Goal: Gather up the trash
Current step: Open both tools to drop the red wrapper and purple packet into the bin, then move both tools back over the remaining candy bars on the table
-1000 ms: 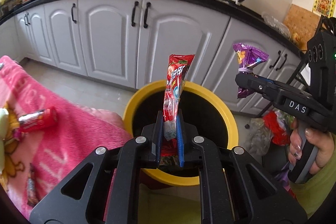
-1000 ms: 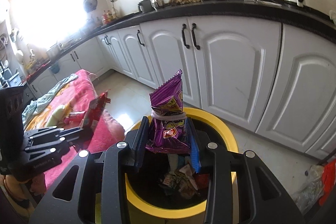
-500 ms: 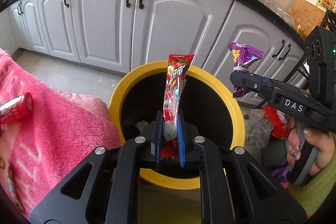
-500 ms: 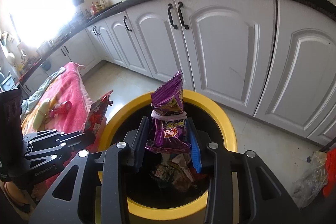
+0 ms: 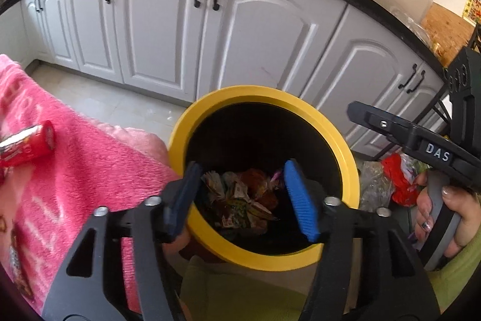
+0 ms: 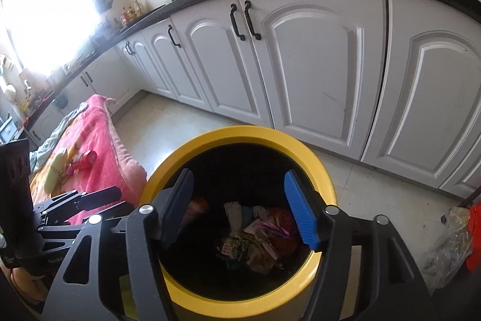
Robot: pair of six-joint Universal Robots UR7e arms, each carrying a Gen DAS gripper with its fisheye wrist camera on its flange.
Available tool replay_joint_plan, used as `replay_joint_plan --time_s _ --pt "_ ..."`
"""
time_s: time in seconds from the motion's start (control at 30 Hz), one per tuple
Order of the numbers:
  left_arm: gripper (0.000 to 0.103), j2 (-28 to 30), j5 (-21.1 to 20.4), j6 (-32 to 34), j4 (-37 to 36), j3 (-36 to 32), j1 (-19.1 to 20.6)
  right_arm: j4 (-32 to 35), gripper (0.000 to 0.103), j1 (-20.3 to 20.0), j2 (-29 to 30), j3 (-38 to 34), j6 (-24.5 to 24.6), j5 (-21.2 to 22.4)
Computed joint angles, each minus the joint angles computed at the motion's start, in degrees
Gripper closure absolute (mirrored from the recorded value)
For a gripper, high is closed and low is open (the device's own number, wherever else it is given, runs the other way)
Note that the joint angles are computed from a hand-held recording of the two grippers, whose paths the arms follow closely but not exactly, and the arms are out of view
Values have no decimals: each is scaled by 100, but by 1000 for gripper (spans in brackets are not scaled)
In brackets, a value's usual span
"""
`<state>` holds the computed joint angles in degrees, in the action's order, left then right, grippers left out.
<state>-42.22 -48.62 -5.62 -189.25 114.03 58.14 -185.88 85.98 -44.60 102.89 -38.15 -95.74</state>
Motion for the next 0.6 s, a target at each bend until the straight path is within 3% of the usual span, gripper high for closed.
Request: replay_joint_plan --time_s 0.1,0.13,0.23,0.27,0.6 --pt "34 -74 172 7 -119 101 -58 -116 35 11 -20 45 1 37" --pt "26 -97 236 18 -178 139 -82 -139 34 11 -29 65 -1 48" --pt "18 -191 433 31 -356 280 -158 -228 31 45 -40 101 -26 69" --pt "11 -216 503 32 -406 318 -183 -269 30 58 -52 127 -40 88" --pt "11 -554 1075 136 -954 728 -397 -504 25 246 -189 378 -292 283"
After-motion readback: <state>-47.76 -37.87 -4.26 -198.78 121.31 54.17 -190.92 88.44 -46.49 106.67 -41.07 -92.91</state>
